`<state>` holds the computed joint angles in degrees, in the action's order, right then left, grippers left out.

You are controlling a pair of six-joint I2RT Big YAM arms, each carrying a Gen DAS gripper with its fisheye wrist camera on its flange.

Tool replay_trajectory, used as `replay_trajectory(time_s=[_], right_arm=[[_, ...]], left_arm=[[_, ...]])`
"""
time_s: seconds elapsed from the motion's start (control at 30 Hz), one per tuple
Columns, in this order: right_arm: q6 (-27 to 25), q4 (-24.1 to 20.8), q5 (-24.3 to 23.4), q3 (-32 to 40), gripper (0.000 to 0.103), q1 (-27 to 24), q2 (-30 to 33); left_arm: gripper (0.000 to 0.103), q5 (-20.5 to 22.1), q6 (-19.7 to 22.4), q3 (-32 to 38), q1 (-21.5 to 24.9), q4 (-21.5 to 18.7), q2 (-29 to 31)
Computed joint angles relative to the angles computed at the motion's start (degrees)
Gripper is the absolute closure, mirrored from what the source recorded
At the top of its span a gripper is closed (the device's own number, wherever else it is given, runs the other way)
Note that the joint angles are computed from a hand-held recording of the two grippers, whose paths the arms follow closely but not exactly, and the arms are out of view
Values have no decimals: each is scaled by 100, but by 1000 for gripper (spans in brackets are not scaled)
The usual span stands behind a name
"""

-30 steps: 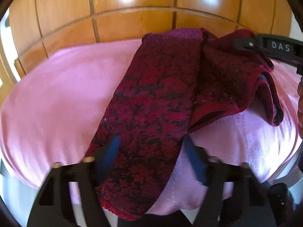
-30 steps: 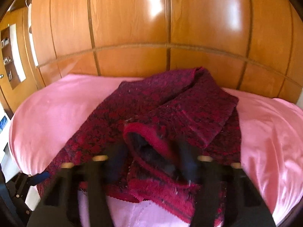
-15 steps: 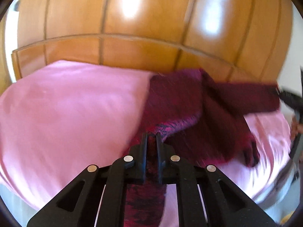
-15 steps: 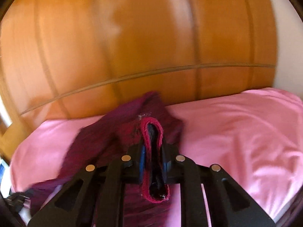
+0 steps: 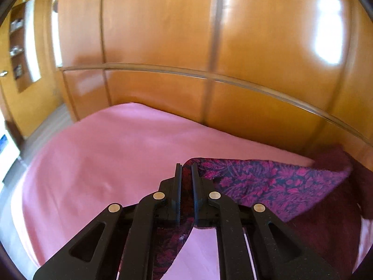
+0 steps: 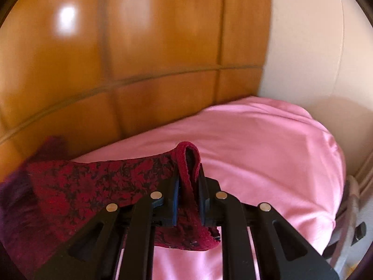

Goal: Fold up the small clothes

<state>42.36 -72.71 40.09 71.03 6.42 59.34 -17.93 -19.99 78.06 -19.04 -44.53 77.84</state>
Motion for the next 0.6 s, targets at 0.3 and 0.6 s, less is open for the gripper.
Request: replay_trajectory(time_s=[0.3,0.6], right_arm=[[-159,166,-131,-261,51,-296,-48],[585,561,-2090,-987,49,1540,-762]], left_arm=[[41,-218,-919,416,291,-268,579],[38,2621,-781,-1577,-444,988,-656]])
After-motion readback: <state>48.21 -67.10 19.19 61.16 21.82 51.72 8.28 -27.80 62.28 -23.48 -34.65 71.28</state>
